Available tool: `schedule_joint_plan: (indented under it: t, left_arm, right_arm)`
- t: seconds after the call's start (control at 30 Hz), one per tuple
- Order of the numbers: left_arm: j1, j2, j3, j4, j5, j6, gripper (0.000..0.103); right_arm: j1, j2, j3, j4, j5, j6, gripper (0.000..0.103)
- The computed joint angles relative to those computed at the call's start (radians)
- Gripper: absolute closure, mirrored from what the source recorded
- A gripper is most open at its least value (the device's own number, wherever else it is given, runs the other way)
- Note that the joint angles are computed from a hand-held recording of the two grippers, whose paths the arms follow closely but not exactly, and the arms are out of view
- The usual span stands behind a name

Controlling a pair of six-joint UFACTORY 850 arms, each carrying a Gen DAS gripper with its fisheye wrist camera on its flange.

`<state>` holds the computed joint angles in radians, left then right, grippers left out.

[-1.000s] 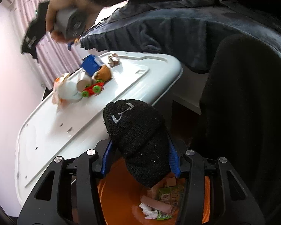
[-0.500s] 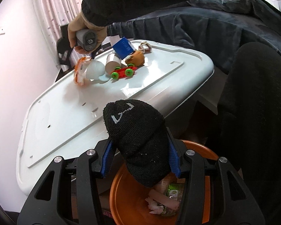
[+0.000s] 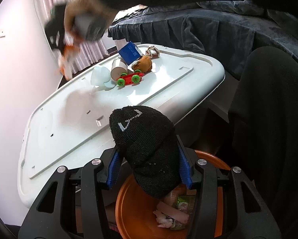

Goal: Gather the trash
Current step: 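Grasp the orange-wrapped tissue pack with the right tool while the left tool holds the hat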

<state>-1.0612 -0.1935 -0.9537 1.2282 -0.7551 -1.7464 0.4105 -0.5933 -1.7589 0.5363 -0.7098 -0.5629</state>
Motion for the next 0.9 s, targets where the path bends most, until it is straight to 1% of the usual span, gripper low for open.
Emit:
schedule_joint_plan:
  t: [0.07, 0.1, 0.13, 0.2, 0.23, 0.27, 0.37, 0.47, 0.53, 0.57, 0.63, 0.73, 0.8, 0.9]
  left_arm:
    - [0.004, 0.006, 0.005, -0.006, 0.005, -0.009, 0.055]
    - [0.007, 0.012, 0.01, -0.01, 0.01, -0.018, 0.055]
    - [0.011, 0.02, 0.015, -0.016, 0.016, -0.027, 0.055]
    - [0.018, 0.031, 0.023, -0.034, 0.022, -0.035, 0.055]
    - [0.022, 0.038, 0.027, -0.047, 0.023, -0.037, 0.055]
    - [0.026, 0.043, 0.03, -0.055, 0.026, -0.039, 0.055]
    - [0.032, 0.066, 0.037, -0.084, 0.024, -0.044, 0.055]
    - [0.04, 0.094, 0.041, -0.16, 0.029, -0.022, 0.055]
    - [0.039, 0.107, 0.045, -0.218, 0.02, -0.016, 0.055]
    - [0.038, 0.114, 0.051, -0.236, 0.016, -0.028, 0.055]
    - [0.045, 0.137, 0.069, -0.303, 0.026, -0.047, 0.055]
    - [0.063, 0.16, 0.084, -0.395, 0.031, -0.035, 0.055]
    - [0.078, 0.191, 0.106, -0.437, 0.06, -0.045, 0.055]
    - [0.061, 0.197, 0.108, -0.449, 0.041, -0.056, 0.055]
  right_arm:
    - [-0.023, 0.144, 0.168, 0.048, 0.079, -0.117, 0.083]
    - [-0.031, 0.183, 0.215, 0.048, 0.106, -0.135, 0.083]
    - [-0.048, 0.249, 0.295, 0.049, 0.157, -0.156, 0.083]
    - [-0.085, 0.367, 0.447, 0.055, 0.232, -0.176, 0.082]
    - [-0.105, 0.403, 0.488, 0.053, 0.249, -0.184, 0.082]
    - [-0.133, 0.46, 0.556, 0.078, 0.266, -0.219, 0.082]
    - [-0.191, 0.585, 0.704, 0.145, 0.288, -0.295, 0.082]
    - [-0.24, 0.712, 0.851, 0.179, 0.302, -0.317, 0.081]
    - [-0.27, 0.781, 0.934, 0.206, 0.309, -0.318, 0.081]
    - [-0.285, 0.817, 0.98, 0.244, 0.301, -0.332, 0.08]
    - [-0.305, 0.86, 1.042, 0.322, 0.31, -0.377, 0.08]
    - [-0.306, 0.926, 1.126, 0.338, 0.305, -0.381, 0.08]
    - [-0.282, 0.937, 1.156, 0.301, 0.279, -0.365, 0.079]
    - [-0.242, 0.935, 1.182, 0.238, 0.272, -0.344, 0.079]
